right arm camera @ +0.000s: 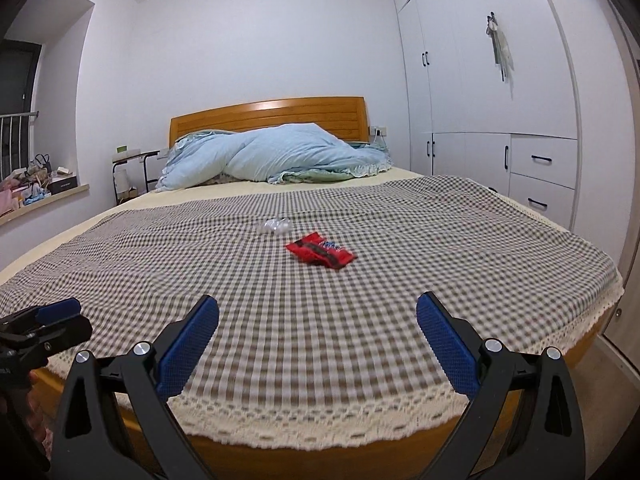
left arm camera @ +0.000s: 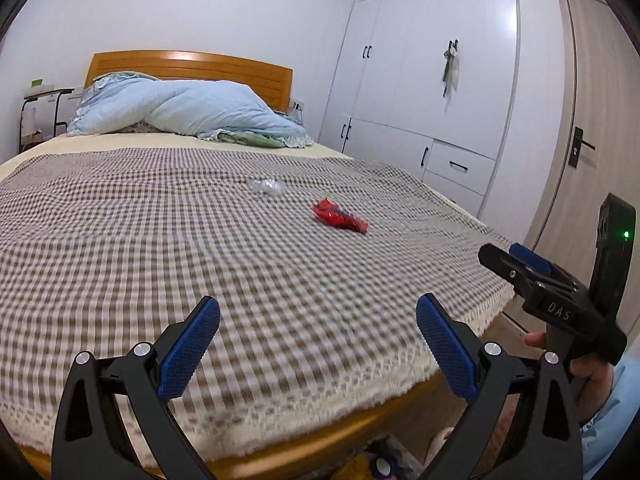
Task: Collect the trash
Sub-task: 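Move both open tools back over the bed toward the red wrapper, then lower the open right tool onto the red candy wrapper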
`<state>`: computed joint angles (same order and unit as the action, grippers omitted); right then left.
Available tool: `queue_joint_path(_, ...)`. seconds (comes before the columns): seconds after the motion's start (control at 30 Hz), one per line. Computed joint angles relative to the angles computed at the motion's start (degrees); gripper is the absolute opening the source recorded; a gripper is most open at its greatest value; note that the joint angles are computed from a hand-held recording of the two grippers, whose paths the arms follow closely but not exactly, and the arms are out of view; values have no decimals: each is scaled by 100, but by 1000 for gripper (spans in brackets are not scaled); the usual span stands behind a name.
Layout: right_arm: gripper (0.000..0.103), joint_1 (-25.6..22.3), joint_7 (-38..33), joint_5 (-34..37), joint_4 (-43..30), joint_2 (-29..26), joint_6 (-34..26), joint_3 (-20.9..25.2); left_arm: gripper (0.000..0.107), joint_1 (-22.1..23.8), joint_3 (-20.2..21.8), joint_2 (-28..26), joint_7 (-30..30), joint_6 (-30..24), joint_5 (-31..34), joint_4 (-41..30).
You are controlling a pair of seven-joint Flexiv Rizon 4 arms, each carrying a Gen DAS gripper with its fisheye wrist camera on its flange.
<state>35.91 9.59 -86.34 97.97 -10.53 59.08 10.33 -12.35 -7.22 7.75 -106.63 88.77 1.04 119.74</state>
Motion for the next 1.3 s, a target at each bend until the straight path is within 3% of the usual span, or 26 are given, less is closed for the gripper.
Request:
queue_joint_path(0.33, 95, 110, -426, 145, -523, -379, 11, -184, 95, 174, -6, -453, -318, -35, 468, -696)
queue_joint_path(0.73, 95, 329, -960, 396, -1127, -819, 52, -538, 95, -77, 302, -1010, -331, -129, 570, -1400)
queue_joint_path(1.0, 95, 379, -1202, 498, -1578, -1099, 100, -764, 95, -253, 677, -1336, -1042, -524, 1369, -2146)
queue_joint_path(1.23, 95, 484, -1485, 739, -2017, -1394, 173, -981, 95, -283, 781, -1568, -1124, -605, 1332, -2478)
queue_joint_path(1.3, 95, 524, -1601, 815, -2159, -1490, 177, -1044, 95, -226, 705, -1650, -892, -632, 1097, -2539)
